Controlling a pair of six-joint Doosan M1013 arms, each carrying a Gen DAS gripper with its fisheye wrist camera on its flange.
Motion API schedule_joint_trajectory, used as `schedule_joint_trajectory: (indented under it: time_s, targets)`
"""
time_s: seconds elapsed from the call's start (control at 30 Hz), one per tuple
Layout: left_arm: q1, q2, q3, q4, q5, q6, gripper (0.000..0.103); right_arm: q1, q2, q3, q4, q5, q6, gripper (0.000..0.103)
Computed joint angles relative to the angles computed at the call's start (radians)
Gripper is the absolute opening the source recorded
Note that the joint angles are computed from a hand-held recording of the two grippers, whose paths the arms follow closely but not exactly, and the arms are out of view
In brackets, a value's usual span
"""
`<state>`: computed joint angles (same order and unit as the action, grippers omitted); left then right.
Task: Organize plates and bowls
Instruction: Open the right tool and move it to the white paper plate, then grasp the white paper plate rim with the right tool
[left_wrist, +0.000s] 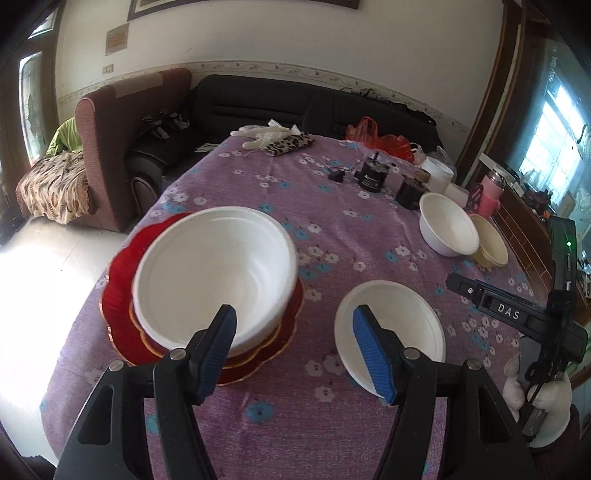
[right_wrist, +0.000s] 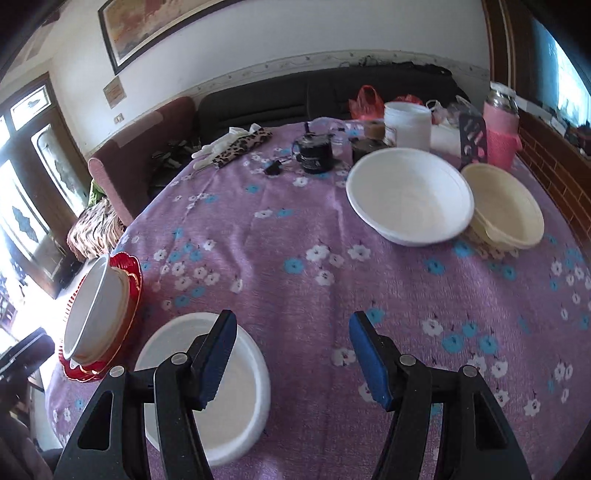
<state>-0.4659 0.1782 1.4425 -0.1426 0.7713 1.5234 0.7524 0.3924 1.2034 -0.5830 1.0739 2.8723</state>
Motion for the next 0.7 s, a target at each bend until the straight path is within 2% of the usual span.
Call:
schedule_joint_trajectory:
  time_s: [0.17, 0.4, 0.57, 0.7]
  targets:
    - [-0.045, 0.037, -0.017, 0.049, 0.051, -0.022, 0.065, -0.009, -0.034, 0.088, 0.01, -0.095, 0.065, 0.068]
    - [-0.07, 0.075, -0.038, 0.102, 0.104, -0.063, 0.065, -0.01, -0.048, 0.156, 0.016, -0.219, 0.115, 0.068]
    - [-0.078, 0.094, -0.052, 0.107, 0.119, -0.08, 0.065, -0.01, -0.048, 0.169, 0.019, -0.265, 0.091, 0.068]
    - [-0.077, 0.111, -0.063, 0.084, 0.139, -0.083, 0.065, -0.012, -0.033, 0.159, 0.078, -0.281, 0.02, 0.065]
